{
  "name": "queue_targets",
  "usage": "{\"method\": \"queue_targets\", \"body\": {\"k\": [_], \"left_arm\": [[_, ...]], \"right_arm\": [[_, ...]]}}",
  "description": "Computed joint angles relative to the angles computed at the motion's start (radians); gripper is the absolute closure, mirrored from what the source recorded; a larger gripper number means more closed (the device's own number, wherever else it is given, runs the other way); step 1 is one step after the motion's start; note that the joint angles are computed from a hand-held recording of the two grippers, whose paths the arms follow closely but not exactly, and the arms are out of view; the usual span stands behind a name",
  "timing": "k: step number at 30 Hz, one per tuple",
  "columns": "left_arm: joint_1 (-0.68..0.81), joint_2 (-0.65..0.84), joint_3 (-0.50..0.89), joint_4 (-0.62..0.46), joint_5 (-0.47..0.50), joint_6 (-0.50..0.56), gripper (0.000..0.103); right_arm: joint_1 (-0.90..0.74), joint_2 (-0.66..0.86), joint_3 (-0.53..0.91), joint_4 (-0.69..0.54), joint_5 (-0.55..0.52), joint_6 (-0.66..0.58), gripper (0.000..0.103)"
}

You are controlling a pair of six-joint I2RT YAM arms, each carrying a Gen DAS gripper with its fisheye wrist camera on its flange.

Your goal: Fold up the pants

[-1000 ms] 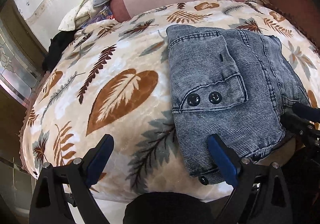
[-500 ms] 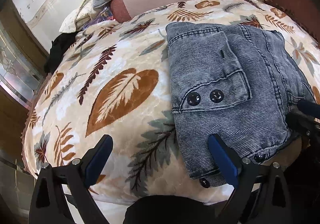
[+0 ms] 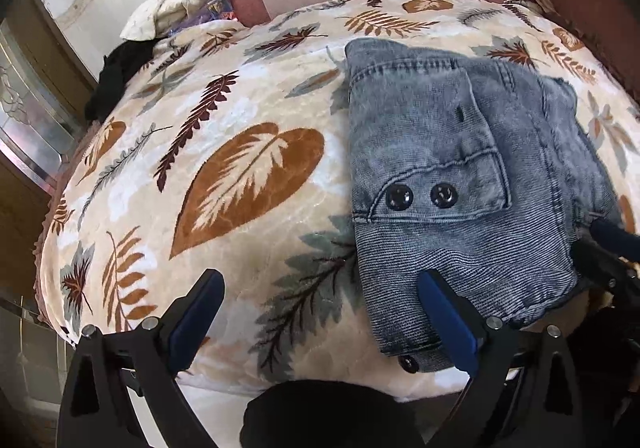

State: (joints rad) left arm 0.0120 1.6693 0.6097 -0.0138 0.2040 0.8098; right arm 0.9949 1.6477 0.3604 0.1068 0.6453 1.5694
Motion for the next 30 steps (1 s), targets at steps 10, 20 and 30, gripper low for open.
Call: {"method": "queue_targets", "body": {"k": [10,20,30], "left_arm": [[-0.133,0.024,0.215,-0.102,-0.018,-0.149,0.005],[-0.295,0.237,0.379,-0.065,-0.162,-0.286,0.005],[-0.358,0.404,0.497,-0.035,-0.244,-0.303,0.005]], "right_arm": [[-0.118,-0.24,-0.039,-0.112,0.038,-0.092,0.04],[-0.524,-0.195,-0.065,0.124,-0.193,-0.415,0.04],[-0.72,0.068,0.031,0.256,-0.394,-0.516,0.035]]}}
